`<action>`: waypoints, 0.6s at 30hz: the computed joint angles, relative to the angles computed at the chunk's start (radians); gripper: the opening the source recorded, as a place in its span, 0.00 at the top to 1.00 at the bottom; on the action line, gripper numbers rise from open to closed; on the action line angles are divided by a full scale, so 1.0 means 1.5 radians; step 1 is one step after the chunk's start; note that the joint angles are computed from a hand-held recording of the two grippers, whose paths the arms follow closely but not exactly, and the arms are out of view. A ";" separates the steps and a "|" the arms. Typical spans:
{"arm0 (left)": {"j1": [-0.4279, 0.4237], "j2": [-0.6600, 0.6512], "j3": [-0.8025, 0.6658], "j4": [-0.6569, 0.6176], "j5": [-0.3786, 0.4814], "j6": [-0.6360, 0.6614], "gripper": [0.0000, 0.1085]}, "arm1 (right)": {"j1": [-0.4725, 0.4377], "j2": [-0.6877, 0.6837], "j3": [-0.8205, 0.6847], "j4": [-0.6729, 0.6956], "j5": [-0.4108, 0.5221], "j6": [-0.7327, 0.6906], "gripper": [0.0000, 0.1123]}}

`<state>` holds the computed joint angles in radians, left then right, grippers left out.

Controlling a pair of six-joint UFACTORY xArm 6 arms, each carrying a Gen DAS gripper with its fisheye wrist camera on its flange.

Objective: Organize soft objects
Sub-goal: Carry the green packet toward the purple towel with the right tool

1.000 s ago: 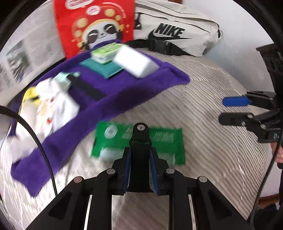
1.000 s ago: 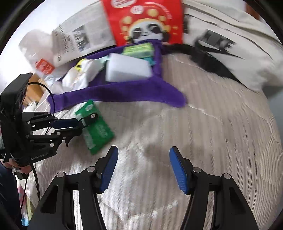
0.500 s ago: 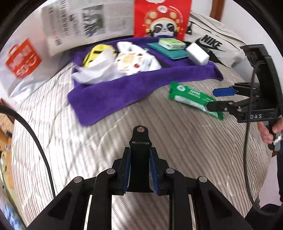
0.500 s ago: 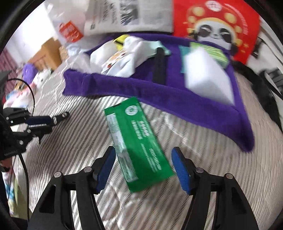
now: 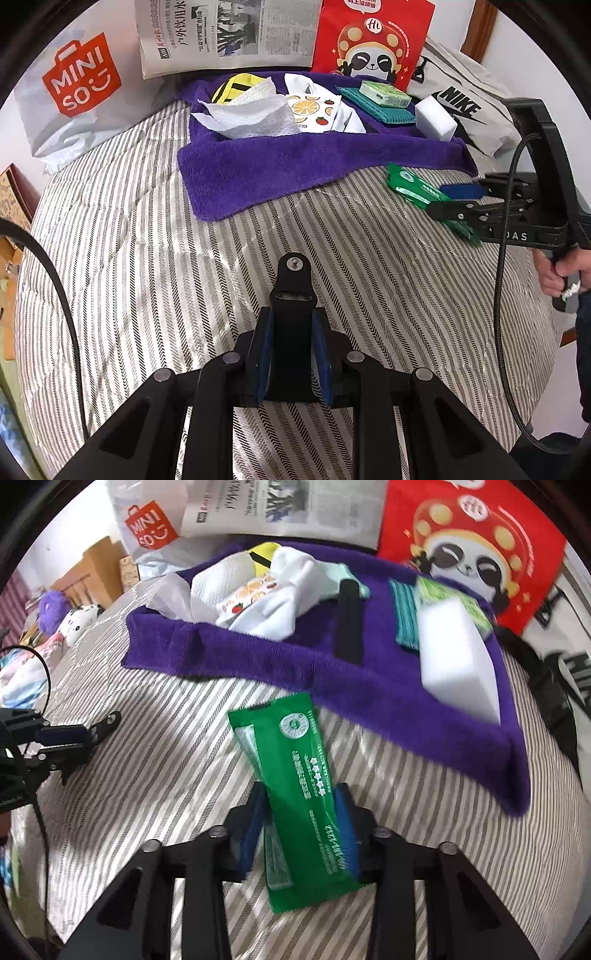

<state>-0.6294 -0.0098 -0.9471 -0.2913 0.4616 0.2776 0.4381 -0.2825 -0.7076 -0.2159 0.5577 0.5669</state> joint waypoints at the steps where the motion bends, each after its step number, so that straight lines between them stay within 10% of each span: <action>1: 0.000 -0.002 0.002 -0.006 -0.001 0.003 0.81 | 0.007 -0.010 0.008 0.026 0.000 -0.008 0.73; 18: 0.005 -0.033 0.022 -0.096 -0.018 0.018 0.81 | 0.042 -0.082 0.036 -0.026 0.009 0.147 0.80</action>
